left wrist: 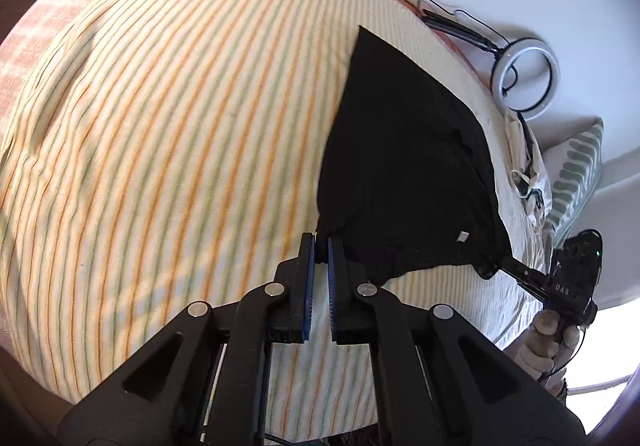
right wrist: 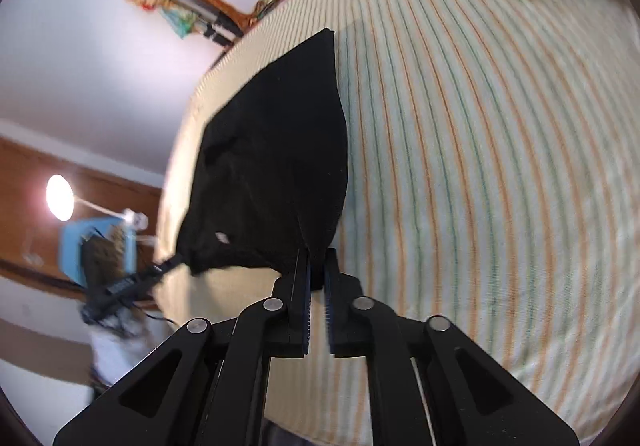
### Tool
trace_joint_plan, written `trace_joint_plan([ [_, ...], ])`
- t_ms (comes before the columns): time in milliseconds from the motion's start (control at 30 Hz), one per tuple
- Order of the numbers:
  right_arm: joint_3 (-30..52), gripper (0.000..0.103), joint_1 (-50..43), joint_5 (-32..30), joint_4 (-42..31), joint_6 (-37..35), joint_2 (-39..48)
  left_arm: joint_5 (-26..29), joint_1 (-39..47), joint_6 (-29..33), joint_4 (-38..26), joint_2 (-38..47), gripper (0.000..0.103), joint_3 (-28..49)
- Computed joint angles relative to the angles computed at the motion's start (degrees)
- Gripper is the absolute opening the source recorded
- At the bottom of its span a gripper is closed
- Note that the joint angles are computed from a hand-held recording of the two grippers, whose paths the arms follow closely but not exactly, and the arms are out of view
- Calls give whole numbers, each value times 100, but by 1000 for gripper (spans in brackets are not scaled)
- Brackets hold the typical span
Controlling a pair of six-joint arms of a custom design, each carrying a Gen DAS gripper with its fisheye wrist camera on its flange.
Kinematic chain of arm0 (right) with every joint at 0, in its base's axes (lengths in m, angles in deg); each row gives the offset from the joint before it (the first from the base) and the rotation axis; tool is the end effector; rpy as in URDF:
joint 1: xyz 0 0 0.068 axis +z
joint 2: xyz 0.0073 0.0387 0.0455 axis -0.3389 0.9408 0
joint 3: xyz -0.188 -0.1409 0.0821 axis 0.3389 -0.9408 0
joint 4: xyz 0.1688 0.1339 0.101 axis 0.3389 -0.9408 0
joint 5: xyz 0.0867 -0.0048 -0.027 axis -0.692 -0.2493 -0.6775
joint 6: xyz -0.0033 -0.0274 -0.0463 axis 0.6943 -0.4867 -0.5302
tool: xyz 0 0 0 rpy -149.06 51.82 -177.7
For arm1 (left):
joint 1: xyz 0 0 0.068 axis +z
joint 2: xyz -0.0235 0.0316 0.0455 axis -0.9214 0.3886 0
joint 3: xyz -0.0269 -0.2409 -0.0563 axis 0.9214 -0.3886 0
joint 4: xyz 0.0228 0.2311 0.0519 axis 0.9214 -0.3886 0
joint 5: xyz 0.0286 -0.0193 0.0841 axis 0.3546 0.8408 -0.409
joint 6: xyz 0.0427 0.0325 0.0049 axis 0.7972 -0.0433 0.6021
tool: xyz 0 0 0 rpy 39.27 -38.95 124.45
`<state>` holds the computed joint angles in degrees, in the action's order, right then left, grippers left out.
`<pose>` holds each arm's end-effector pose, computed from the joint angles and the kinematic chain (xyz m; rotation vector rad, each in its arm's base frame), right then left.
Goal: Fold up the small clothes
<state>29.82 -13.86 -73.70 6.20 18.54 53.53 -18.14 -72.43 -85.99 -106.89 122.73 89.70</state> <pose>0.2216 0.0409 0.2584 0.4991 2.7265 0.9016 0.3382 -0.0495 0.1614 0.1576 2.7989 -0.7927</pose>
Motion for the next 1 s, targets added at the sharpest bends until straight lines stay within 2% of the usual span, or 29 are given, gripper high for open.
trace_joint_plan([
  [33,164,8,42,227,-187,-197,25,-52,-3,48,-57,-38,2,-6],
  [100,342,21,53,523,-359,-415,-61,-185,-37,139,18,-218,3,-148],
  [167,491,27,69,752,-421,-574,-148,-384,-69,197,241,-554,4,-384],
  [267,751,27,163,1135,-413,-823,-99,-442,-123,109,445,-905,4,-571],
  [433,1122,27,184,1183,66,-1122,350,-399,-484,-110,826,-1159,4,-601],
  [500,1395,27,353,1281,313,-1204,697,-579,-745,-215,951,-1058,4,-485],
  [600,1663,27,527,1056,783,-1155,1272,-613,-1042,-311,1105,-704,4,-276],
  [767,2109,27,1116,1545,1083,-1459,2240,-900,-1384,-231,987,-51,4,92],
  [833,2087,27,1290,1737,1099,-1616,2468,-1002,-1366,-249,893,142,4,166],
  [900,1901,27,1418,1896,1161,-1774,2544,-825,-1221,-240,1011,133,4,29],
  [1000,1577,27,1443,2001,1353,-1893,2345,-762,-1100,-158,944,-21,4,-69],
])
